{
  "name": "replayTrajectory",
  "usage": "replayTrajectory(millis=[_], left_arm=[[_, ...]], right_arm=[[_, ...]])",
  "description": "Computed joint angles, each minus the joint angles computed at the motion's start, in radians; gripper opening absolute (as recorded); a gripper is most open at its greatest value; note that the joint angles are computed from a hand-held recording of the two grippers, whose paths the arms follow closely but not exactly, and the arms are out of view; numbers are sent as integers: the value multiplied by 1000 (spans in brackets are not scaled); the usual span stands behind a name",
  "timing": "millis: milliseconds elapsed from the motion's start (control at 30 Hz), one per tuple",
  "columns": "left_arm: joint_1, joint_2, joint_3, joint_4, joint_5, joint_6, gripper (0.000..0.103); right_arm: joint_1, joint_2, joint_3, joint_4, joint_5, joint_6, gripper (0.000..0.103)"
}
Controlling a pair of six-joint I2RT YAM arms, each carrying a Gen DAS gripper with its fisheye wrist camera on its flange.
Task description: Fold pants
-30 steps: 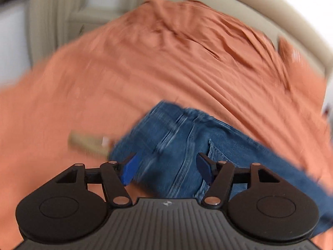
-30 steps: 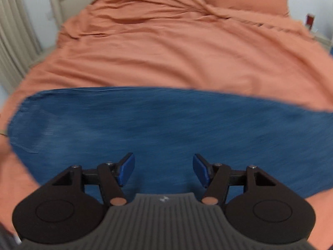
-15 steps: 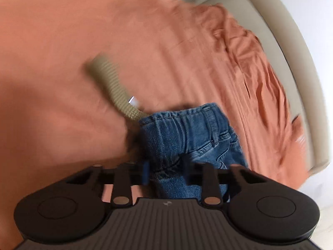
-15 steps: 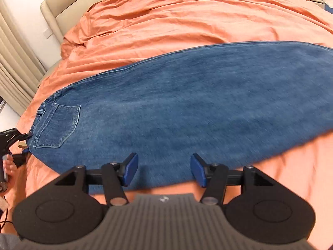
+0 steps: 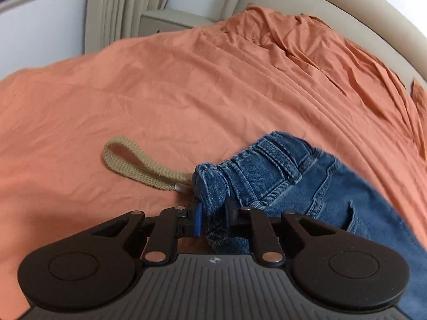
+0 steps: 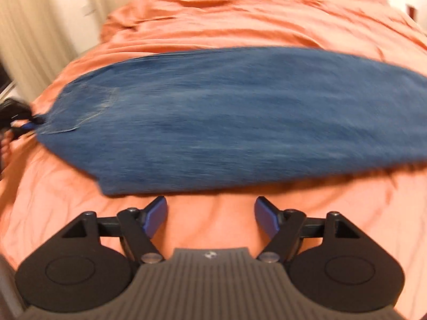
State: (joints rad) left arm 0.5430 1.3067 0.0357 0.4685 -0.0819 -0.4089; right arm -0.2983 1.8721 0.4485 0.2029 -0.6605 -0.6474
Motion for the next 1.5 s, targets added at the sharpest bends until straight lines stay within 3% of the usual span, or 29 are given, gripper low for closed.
replayTrajectory(millis=[100, 233, 333, 400, 533, 600, 767, 900, 1000, 1133, 1300, 1367, 1400, 1433, 1500], left_arm=[[-57, -57, 6, -81, -62, 23, 18], [-37, -97, 24, -156, -42, 60, 18], [-54, -41, 28, -104, -59, 65, 19], [-55, -47, 23, -105, -60, 67, 19], [-34, -18, 24, -74, -35, 92, 20], [-32, -11, 22, -63, -31, 99, 20], [-26, -16, 23, -72, -25, 104, 20], [-18, -19, 26, -80, -16, 115, 20], [-40, -5, 24, -66, -40, 105, 20], [-47, 0, 22, -59, -47, 98, 20], [-27, 2, 20, -53, -24, 119, 20], [-31, 3, 26, -62, -28, 119, 20], [-35, 2, 28, -66, -33, 117, 20], [-38, 1, 31, -72, -37, 117, 20], [-39, -3, 36, -84, -41, 117, 21]], right_arm=[[44, -20, -67, 102, -34, -20, 71], [126, -70, -195, 350, -61, 17, 74], [220, -39, -216, 477, -26, 67, 76], [274, -23, -209, 468, 26, 85, 76], [241, -9, -289, 510, -4, 62, 76], [251, 45, -301, 531, 30, 47, 76], [365, 229, -321, 891, 121, 135, 76], [401, 173, -389, 1076, 126, 182, 75], [440, 135, -376, 1058, 138, 153, 78], [504, 191, -280, 922, 210, 175, 77], [550, 347, -281, 1078, 284, 188, 75], [580, 352, -260, 1081, 315, 228, 66], [589, 345, -245, 1071, 321, 244, 49], [605, 323, -232, 1049, 330, 262, 23], [610, 215, -241, 961, 315, 267, 13]])
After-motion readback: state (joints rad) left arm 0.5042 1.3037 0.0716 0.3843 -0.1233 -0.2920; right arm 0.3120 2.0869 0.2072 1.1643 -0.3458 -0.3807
